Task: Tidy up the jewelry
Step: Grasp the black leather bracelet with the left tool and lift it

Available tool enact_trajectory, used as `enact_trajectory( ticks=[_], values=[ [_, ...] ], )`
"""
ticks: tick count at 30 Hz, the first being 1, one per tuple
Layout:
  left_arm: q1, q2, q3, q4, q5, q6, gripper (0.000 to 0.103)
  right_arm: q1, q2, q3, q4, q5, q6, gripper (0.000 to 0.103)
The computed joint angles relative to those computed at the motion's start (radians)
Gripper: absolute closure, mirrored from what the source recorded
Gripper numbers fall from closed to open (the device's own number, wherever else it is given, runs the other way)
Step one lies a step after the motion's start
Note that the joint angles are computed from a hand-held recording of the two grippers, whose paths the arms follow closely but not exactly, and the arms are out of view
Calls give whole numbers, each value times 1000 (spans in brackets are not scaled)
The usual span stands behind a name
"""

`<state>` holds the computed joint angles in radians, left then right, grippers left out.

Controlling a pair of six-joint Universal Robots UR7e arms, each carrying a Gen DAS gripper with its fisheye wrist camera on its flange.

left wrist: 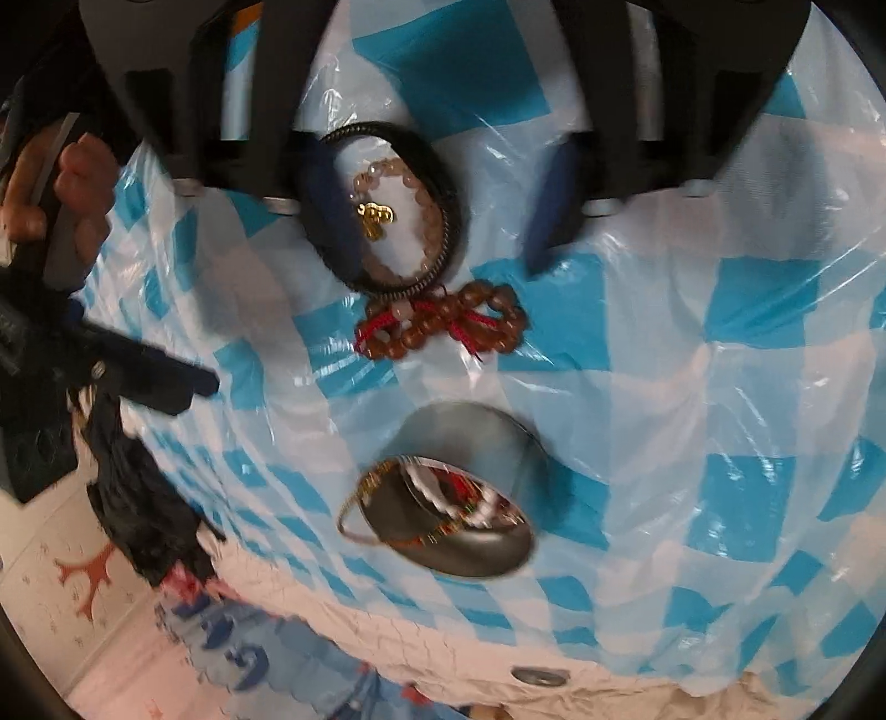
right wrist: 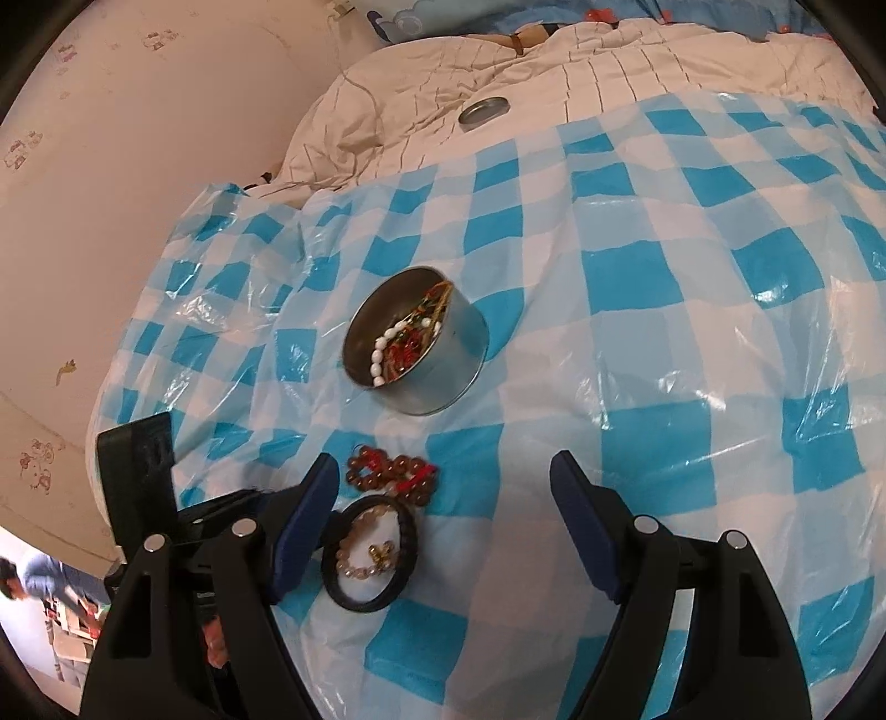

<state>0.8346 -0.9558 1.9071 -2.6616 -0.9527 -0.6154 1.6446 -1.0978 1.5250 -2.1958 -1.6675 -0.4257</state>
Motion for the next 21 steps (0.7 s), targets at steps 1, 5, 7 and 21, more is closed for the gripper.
enact_trajectory(
  ticks=[1, 5, 7, 21],
  values=[
    [0, 8, -13, 26, 3, 5, 82, 1, 0, 1, -2, -4, 3, 27],
    [0, 4, -14, 16, -23, 19, 96, -3, 5, -5, 13, 10, 28, 27],
    [-3, -15, 4, -28, -39, 32, 96, -5, 9, -8, 22, 11, 34, 27],
    [-17, -181, 137, -260, -35, 32, 96, 48, 33, 47, 101, -99, -121, 27]
  ],
)
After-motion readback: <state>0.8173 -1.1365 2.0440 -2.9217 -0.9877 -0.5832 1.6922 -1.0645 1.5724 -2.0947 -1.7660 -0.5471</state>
